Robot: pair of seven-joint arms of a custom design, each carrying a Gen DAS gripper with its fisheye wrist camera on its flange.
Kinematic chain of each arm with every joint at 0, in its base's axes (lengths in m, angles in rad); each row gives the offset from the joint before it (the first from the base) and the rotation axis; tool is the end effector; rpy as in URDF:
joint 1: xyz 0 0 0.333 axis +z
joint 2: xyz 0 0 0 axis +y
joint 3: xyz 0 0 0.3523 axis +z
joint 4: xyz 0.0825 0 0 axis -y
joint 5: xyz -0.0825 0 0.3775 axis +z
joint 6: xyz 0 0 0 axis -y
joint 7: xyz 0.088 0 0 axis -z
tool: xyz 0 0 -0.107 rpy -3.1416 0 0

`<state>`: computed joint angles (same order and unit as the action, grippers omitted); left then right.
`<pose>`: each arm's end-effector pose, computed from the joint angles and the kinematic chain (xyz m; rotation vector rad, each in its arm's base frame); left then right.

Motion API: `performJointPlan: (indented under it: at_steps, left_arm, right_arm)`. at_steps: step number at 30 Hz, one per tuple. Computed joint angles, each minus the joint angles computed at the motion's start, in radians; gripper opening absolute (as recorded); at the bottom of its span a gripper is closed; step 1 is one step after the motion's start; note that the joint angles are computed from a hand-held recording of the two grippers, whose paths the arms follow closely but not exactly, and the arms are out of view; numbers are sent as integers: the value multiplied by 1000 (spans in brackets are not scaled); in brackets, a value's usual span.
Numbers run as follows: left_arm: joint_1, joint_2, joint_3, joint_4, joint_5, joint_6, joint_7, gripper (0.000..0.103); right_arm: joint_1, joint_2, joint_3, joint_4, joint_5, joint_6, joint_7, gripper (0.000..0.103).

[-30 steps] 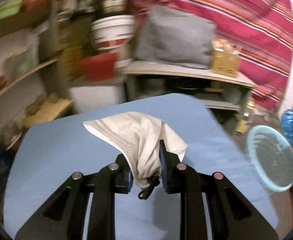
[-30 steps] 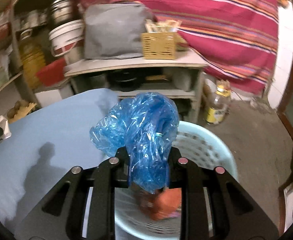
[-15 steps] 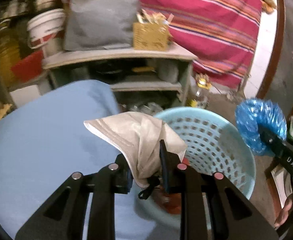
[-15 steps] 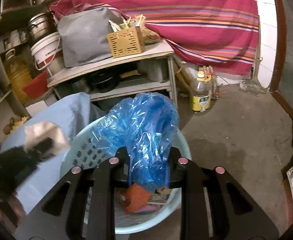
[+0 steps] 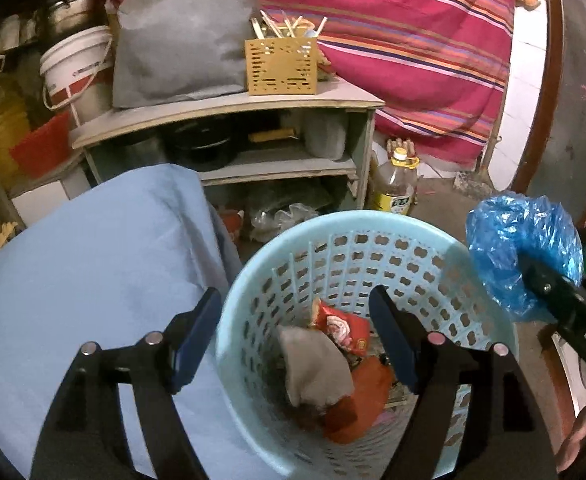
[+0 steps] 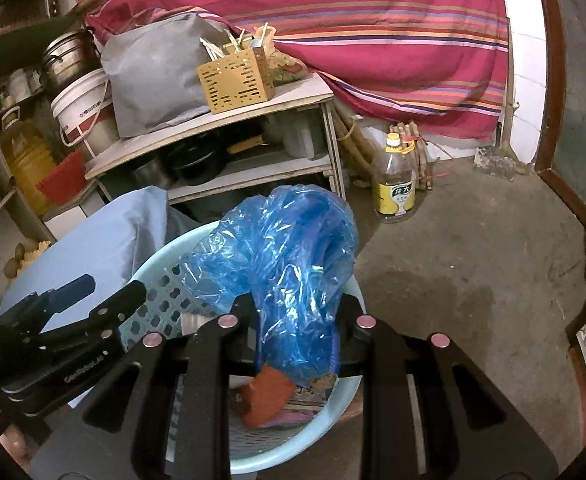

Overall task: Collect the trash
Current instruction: 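Carry both items over the basket and open both tools to drop them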

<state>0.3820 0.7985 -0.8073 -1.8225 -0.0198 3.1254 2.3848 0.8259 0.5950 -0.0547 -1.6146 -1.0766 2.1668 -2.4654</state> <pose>0.6894 -0.1851 0.3128 -0.9269 2.4369 -1.0849 0.5314 0.4776 0.3271 -0.9172 2.2507 -0.9077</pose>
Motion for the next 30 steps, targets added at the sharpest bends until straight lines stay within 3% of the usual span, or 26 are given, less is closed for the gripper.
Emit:
performJointPlan:
  at_steps: [2,6,15,16,18,22,25,27,29,30]
  left_arm:
    - [38,4,-29,3,-8,-16,4,78]
    - [76,-5,-37,-3,-5,48,-2,86]
    - [209,10,-96,-4,82,86,-54,86]
    - [225,12,-103,-8,94,91,-60,87]
    - [258,14,-117,-16,115,100,-75,93]
    - [321,24,-146,-22,159,103,-116,96]
    - [386,34,-184,-35,186,91,-116,96]
    - [437,45,-215,-54,205,102,-111,96]
    - [486,62,-244,-67,229,112,-112,96]
    - [524,71,-266,-83,243,124,-114,97]
  right_arm:
    - [-3,14,1,24,3,1,-27,23]
    - [-7,52,-5,80,18,17,-95,25]
    - [4,139,-50,196,72,88,-197,28]
    - [2,150,-54,209,77,105,-204,32]
    - [3,170,-59,236,106,105,-230,56]
    - [5,211,-66,293,173,98,-310,65]
    - [28,204,-93,278,177,120,-275,75]
    - [55,196,-112,278,162,100,-244,89]
    - [89,193,-125,298,134,58,-218,99]
    - [98,194,-126,312,119,46,-214,99]
